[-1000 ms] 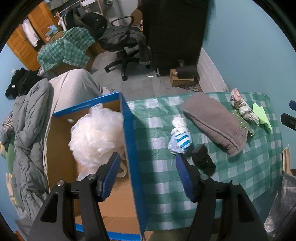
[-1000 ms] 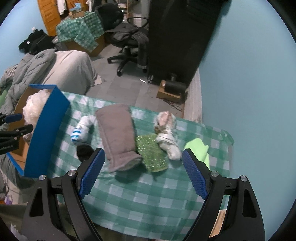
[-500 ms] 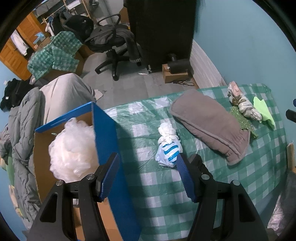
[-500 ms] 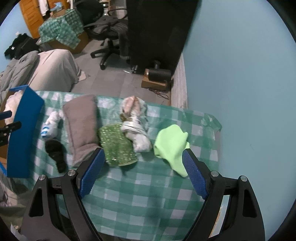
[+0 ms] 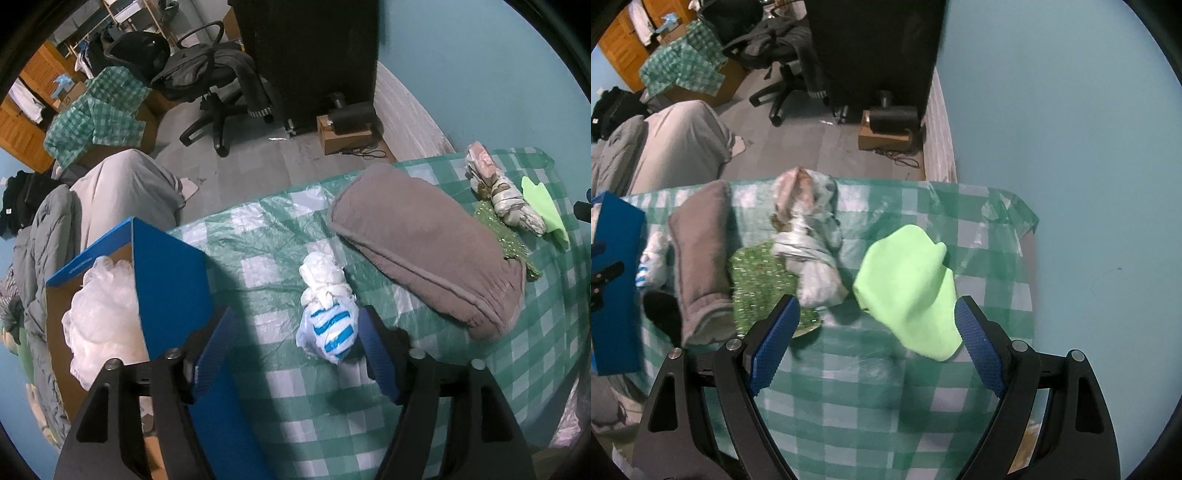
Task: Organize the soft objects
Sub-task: 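Grasp the striped bag bundle with the left gripper while the right grasps the lime-green cloth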
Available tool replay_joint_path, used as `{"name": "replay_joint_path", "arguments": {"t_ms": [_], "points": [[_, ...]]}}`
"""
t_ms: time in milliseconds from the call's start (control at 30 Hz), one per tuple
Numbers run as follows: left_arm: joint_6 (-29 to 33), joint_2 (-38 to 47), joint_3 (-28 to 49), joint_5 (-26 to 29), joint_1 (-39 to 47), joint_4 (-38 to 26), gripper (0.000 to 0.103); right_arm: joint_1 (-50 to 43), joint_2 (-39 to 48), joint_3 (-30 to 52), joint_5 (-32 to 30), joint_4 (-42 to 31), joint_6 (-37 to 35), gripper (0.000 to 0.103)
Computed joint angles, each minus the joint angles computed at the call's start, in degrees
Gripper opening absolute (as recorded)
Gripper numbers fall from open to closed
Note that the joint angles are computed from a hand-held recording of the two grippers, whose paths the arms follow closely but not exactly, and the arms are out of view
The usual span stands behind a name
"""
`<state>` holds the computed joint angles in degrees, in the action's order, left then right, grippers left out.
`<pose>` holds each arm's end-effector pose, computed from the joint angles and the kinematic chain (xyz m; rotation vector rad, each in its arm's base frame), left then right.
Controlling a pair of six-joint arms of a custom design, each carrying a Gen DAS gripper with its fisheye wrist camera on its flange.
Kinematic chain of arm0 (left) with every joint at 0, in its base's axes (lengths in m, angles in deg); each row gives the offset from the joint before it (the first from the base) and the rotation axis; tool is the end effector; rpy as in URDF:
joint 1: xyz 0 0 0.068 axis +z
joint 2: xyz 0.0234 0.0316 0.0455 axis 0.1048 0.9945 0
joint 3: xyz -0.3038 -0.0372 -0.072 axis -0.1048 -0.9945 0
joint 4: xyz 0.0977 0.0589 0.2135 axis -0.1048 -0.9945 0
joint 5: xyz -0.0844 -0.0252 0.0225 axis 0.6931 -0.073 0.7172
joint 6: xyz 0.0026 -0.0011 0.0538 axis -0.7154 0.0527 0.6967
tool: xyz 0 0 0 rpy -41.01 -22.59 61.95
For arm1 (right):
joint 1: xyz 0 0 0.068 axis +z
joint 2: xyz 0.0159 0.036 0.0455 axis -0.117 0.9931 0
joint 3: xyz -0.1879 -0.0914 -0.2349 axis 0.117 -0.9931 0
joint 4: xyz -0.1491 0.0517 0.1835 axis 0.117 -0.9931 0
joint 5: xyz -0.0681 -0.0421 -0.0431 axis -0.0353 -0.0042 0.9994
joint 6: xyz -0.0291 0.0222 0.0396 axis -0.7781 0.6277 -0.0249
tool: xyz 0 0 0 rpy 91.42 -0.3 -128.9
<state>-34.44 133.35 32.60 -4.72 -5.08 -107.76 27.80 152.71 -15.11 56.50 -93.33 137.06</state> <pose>0.3907 -0.0745 0.1461 0.8559 2.7136 0.1349 0.2392 0.1565 0.1563 0.3835 2.8481 -0.0226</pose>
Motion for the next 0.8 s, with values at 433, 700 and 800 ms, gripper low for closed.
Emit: {"name": "replay_joint_path", "arguments": {"t_ms": [433,700,800], "points": [[-0.33,7.30,3.31,-1.95,-2.10,0.86,0.073,-6.44,9.05,-1.99,-4.35,7.64,-7.35,0.086],[-1.21,11.69,5.53,-3.81,-3.65,0.07,0.073,-8.42,12.49,-3.30,-6.42,11.21,-8.45,0.086],[-1.36,12.83,6.34,-4.28,-4.11,-0.45,0.073,-8.68,13.28,-3.47,-6.63,11.76,-8.91,0.086]]}}
